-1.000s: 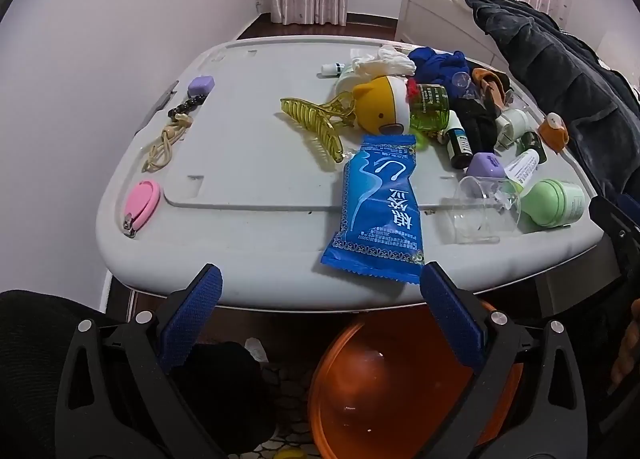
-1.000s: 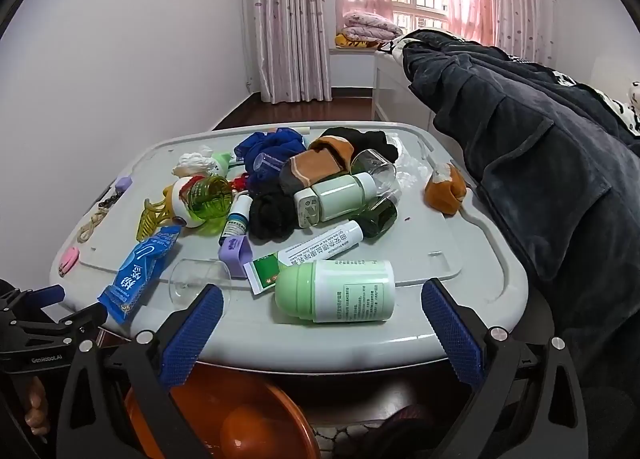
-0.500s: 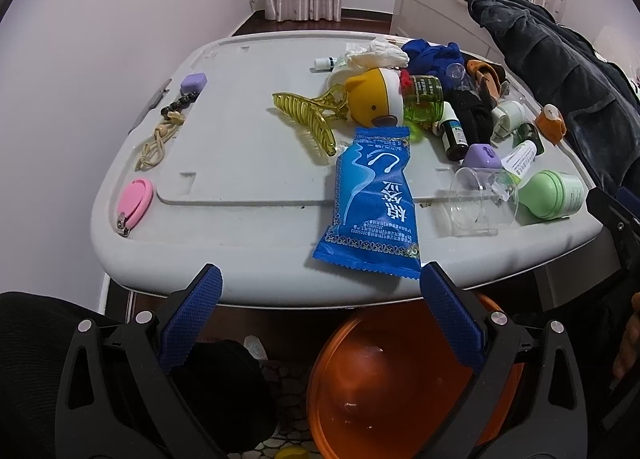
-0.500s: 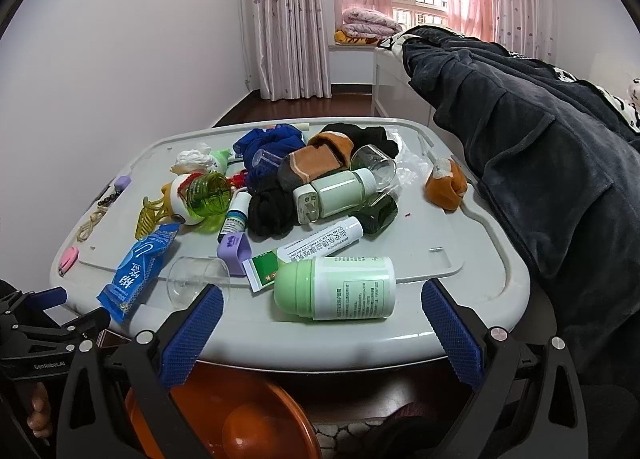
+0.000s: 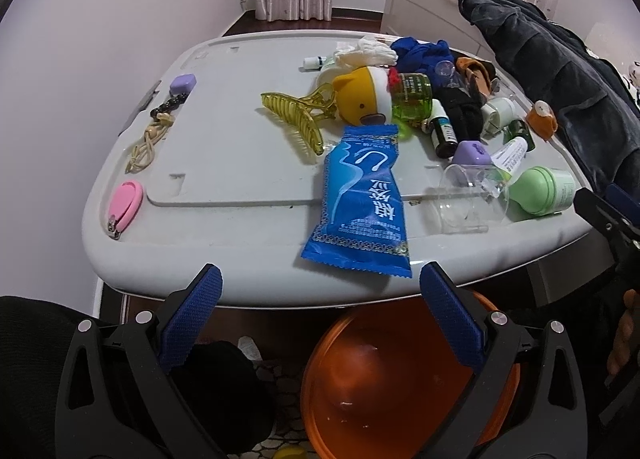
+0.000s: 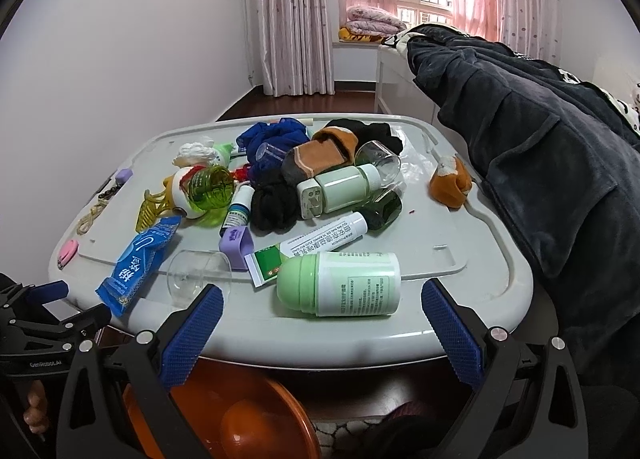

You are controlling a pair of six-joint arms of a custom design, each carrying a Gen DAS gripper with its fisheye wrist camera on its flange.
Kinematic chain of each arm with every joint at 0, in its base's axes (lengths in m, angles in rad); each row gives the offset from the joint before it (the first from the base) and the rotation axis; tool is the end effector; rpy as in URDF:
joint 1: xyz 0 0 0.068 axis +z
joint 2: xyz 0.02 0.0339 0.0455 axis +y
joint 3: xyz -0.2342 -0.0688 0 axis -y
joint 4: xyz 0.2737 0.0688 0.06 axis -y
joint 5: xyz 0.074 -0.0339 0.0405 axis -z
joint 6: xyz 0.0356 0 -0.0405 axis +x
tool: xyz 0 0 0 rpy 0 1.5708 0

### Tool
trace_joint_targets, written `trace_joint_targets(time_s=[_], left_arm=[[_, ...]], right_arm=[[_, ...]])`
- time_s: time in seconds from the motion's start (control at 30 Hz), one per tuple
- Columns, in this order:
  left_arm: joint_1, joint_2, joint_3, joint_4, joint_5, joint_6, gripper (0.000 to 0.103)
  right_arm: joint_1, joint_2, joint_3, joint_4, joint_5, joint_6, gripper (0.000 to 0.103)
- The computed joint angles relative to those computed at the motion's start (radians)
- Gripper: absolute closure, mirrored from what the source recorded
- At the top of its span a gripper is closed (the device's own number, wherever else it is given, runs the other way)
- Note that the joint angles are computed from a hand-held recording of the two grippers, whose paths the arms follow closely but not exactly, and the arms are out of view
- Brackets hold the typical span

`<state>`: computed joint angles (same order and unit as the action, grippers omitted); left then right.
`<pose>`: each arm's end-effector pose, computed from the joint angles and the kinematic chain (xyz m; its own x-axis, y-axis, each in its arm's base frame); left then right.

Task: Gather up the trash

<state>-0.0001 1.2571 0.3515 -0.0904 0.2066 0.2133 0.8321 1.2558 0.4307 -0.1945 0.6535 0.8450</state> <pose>0.2230 -0.0073 0.0666 -0.7967 0.2073 -0.5678 0.2868 0.9565 -0.0532 0.1714 0.1561 0.0887 -0.6594 0.1579 -0.7350 0.1817 0.9822 0.0480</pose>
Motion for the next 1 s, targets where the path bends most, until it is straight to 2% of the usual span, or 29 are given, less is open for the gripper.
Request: trace_joint_targets(time_s=[0.23, 0.47, 0.57, 1.0], left_arm=[[0.005, 0.007, 0.007, -0.005, 0.013, 0.005, 0.006], [-0.007, -0.016, -0.008, 0.007, -0.015, 0.002, 0.006], [0.007, -0.017, 0.0, -0.009, 0.014, 0.011, 0.006], [0.013, -0.029, -0.003, -0.012, 0.016, 0.016, 0.006]], right_arm=[[0.005, -0.005, -0.002, -0.005, 0.005, 0.004, 0.005], [0.003, -0.002, -0.001, -0.001, 0.002, 0.001, 0.005], [0.003, -0.002, -0.001, -0.001, 0.003, 0.0, 0.005], [0.0, 0.0, 0.002, 0.002, -0.005, -0.006, 0.005]])
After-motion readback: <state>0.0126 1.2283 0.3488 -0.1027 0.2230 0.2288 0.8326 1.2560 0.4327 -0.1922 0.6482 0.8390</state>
